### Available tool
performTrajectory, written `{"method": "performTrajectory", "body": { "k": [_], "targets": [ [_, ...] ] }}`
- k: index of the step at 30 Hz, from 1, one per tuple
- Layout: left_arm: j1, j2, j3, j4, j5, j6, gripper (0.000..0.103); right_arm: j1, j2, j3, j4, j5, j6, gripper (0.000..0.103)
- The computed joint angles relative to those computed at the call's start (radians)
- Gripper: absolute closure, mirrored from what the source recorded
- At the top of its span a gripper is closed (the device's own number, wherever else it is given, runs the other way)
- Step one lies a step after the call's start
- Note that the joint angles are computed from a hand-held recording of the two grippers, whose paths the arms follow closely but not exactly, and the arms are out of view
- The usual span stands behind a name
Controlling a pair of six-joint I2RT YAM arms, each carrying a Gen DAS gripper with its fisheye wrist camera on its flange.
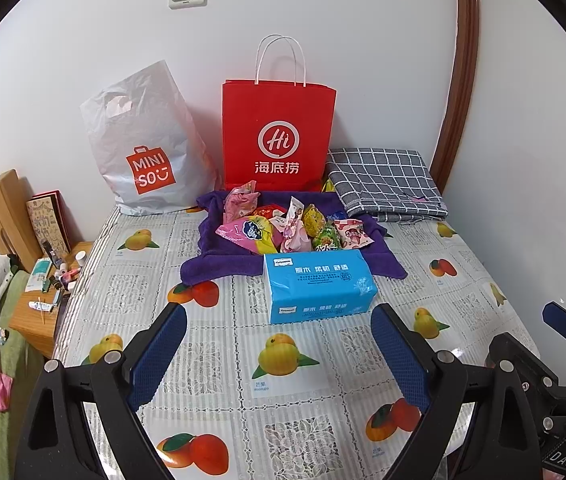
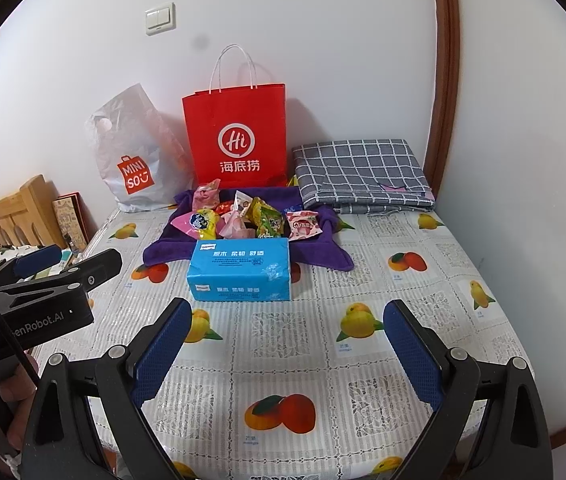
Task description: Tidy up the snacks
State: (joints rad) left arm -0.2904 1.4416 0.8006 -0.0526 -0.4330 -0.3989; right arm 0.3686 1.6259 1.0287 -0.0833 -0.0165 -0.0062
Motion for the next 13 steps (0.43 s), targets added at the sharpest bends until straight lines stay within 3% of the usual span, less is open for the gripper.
{"method": "performTrajectory", "body": {
  "k": [13],
  "targets": [
    [-0.001, -0.005, -0.006, 0.006, -0.009, -0.004, 0.010, 0.003, 0.003, 0.000, 0.000, 0.001, -0.001, 0.007]
  ]
}}
